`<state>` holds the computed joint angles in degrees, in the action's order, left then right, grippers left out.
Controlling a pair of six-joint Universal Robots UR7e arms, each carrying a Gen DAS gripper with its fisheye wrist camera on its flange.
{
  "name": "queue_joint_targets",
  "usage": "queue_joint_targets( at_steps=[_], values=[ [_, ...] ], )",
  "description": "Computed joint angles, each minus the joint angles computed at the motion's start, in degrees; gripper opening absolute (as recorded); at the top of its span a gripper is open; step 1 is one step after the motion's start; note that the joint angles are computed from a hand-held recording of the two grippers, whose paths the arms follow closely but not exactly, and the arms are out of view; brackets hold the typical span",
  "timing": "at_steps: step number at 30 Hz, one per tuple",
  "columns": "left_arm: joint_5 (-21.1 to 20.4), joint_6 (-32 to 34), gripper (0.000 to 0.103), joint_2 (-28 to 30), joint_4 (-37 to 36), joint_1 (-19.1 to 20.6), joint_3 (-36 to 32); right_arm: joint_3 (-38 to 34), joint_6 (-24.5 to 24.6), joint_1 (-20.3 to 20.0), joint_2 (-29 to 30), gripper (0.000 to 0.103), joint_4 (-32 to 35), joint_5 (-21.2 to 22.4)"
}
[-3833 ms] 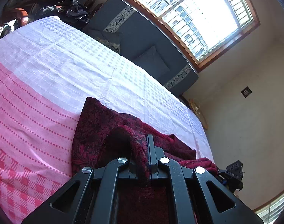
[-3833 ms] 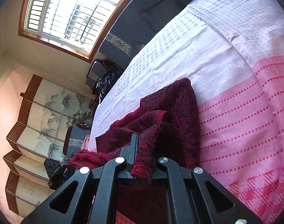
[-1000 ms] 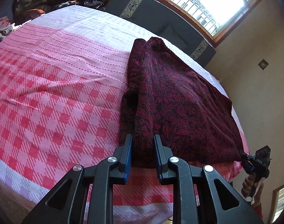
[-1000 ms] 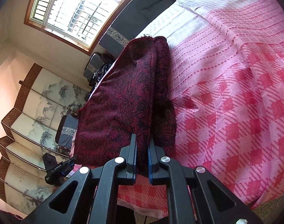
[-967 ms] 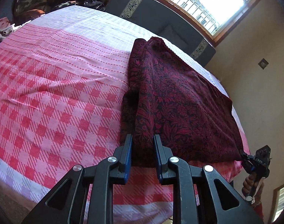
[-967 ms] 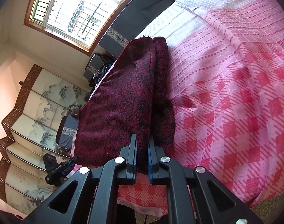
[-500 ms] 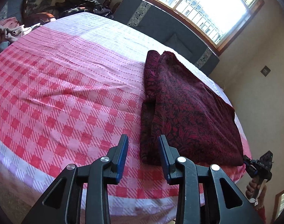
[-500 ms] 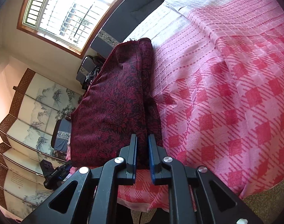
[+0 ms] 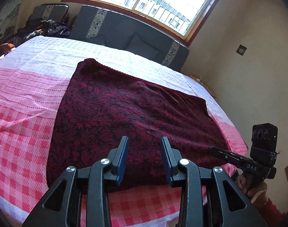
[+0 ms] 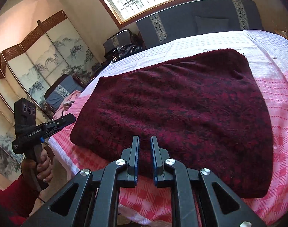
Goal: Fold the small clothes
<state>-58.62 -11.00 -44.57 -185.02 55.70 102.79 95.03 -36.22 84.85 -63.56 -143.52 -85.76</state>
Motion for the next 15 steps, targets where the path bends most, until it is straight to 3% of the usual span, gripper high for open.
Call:
queue_joint_targets(
  at_steps=[3, 5, 7, 9, 15],
  values=[
    [1.3, 0.2, 0.034, 1.8, 6.0, 0.1, -1.8, 0.0, -1.5, 1.0, 1.6, 0.013, 0.1, 0.7],
    [-0.5, -3.2, 0.034, 1.9, 9.5, 1.3, -2.0, -0.2, -2.5, 1.6, 3.0, 0.013, -0.3, -1.2],
    [-2.3, -2.9, 0.034, 2.0, 5.7, 2.1, -0.3, -0.3, -2.7, 1.7, 3.9, 0.013, 0.8, -2.6],
    [-1.2, -0.8, 0.034, 2.3, 5.1, 1.7, 0.1, -0.1, -2.7, 1.7, 4.7, 0.013, 2.2, -5.2],
    [-0.7, 0.7, 0.034, 1.3, 3.7, 1.1, 0.8, 0.2, -3.1, 1.6, 3.3, 0.012, 2.7, -3.4]
  ],
)
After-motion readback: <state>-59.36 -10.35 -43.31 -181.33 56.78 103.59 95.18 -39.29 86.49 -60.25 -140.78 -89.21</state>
